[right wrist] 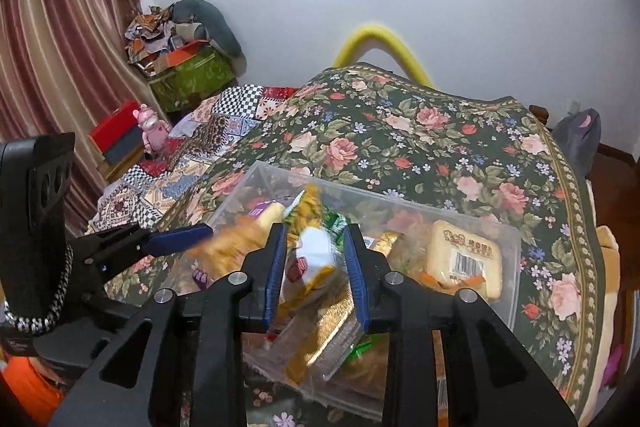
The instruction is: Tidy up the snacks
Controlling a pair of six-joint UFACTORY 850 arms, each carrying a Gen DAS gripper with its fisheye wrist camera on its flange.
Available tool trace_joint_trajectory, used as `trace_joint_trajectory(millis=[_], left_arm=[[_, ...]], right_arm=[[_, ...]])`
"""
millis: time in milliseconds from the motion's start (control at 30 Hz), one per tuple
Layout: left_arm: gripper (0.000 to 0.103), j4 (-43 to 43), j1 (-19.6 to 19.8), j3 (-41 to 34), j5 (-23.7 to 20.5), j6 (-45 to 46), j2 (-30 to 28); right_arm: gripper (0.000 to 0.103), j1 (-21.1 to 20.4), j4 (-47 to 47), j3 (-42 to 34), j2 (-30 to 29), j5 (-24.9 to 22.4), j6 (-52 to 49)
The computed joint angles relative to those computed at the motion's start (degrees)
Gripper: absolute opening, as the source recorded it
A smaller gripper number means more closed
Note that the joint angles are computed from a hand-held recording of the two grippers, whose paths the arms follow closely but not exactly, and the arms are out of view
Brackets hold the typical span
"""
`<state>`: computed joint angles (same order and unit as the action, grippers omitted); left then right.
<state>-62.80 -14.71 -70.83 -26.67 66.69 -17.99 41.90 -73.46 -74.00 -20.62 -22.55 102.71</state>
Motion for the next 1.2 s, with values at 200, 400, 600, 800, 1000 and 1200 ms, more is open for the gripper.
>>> trace_joint_trajectory(millis=[200,400,600,800,1000,1200], left_arm=[[0.077,-4.7,0.3,4.0,2.1,4.7,4.9],[0.077,-14.9,0.9,10.3,2.9,14.3,14.2],[0.077,-24.2,1.4,16.7,2.4,23.4,25.3],[0.077,-31.8,1.4,22.3,3.9,31.0,35.3],[0.09,-35.7,1.8,26.6,3.4,35.4,42.0],[0.1,-36.1,1.7,28.5,3.8,35.5,44.7]], right_arm=[[0.029,2.0,-3.6,2.9,3.2,-3.5,3.4],[0.029,6.4,-9.1,8.7,10.0,-10.7,10.9],[0.041,12.4,-12.6,12.6,15.7,-20.6,15.9],[0.056,18.5,-14.7,14.2,18.7,-29.7,18.7],[0.076,22.9,-15.3,14.8,19.3,-36.9,20.2],[0.095,24.5,-14.5,14.3,18.5,-41.0,20.0]])
